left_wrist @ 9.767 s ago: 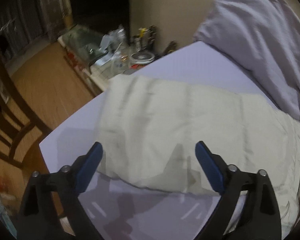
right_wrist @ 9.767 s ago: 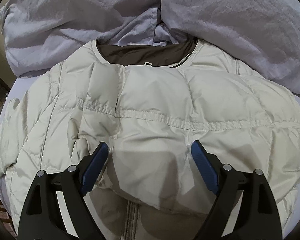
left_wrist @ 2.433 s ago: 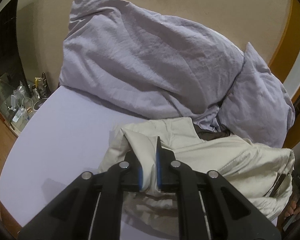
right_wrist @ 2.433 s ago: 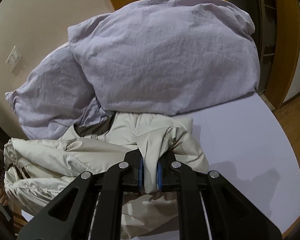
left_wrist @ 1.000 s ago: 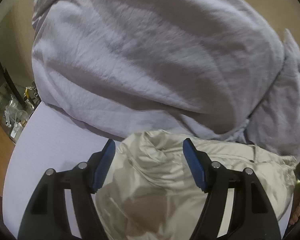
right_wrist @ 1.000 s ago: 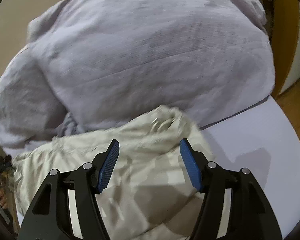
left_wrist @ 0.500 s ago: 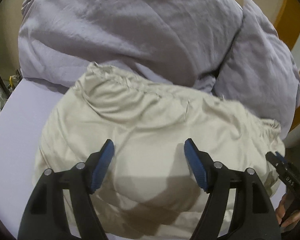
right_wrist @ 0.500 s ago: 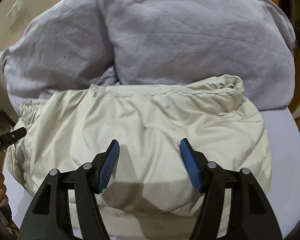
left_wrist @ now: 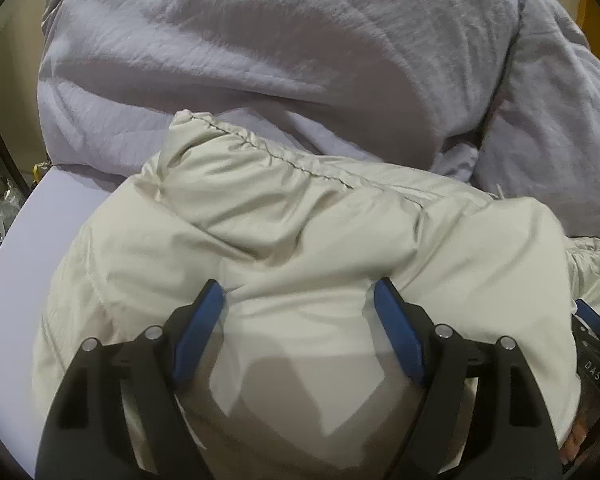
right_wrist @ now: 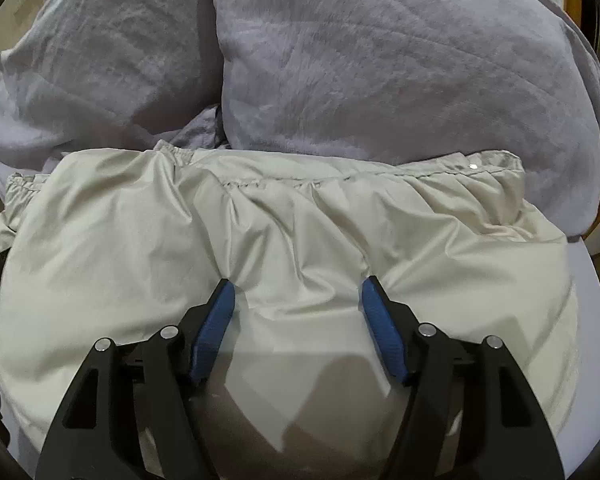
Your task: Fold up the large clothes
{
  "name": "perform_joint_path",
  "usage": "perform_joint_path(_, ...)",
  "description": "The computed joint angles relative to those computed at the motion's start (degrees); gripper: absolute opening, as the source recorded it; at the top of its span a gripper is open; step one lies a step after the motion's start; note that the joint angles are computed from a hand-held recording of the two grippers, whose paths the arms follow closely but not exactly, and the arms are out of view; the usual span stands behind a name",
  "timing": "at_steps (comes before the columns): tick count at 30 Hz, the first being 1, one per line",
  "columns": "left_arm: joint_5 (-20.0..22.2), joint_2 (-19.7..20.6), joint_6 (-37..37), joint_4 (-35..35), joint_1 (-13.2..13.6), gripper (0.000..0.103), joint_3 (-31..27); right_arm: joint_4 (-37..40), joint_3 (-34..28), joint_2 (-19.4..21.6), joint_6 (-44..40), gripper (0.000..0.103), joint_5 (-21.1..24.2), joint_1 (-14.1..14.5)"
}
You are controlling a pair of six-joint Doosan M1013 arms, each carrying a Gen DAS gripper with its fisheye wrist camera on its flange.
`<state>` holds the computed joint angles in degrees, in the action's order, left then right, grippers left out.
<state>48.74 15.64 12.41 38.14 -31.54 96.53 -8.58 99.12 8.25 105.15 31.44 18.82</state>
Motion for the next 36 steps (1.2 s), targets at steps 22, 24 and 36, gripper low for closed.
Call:
perform_joint_path(22, -0.5, 3.5, -2.9, 4.1, 2.2, 0.085, -1.2, -5.2, -3.2, 6.8, 6.9, 0.075, -6.6, -0.1)
perform_joint_path(24, -0.4, 3.7, -2.9, 4.2, 2.3, 0.085, -1.3, -5.8, -3.1, 7.1, 7.4, 0.075, -6.8, -0.2)
perform_joint_path(36, 1.8, 4.1, 0.9, 0.2, 1.7, 0.084, -4.2, -3.8, -5.3, 6.4, 6.8, 0.077, -1.0, -0.2)
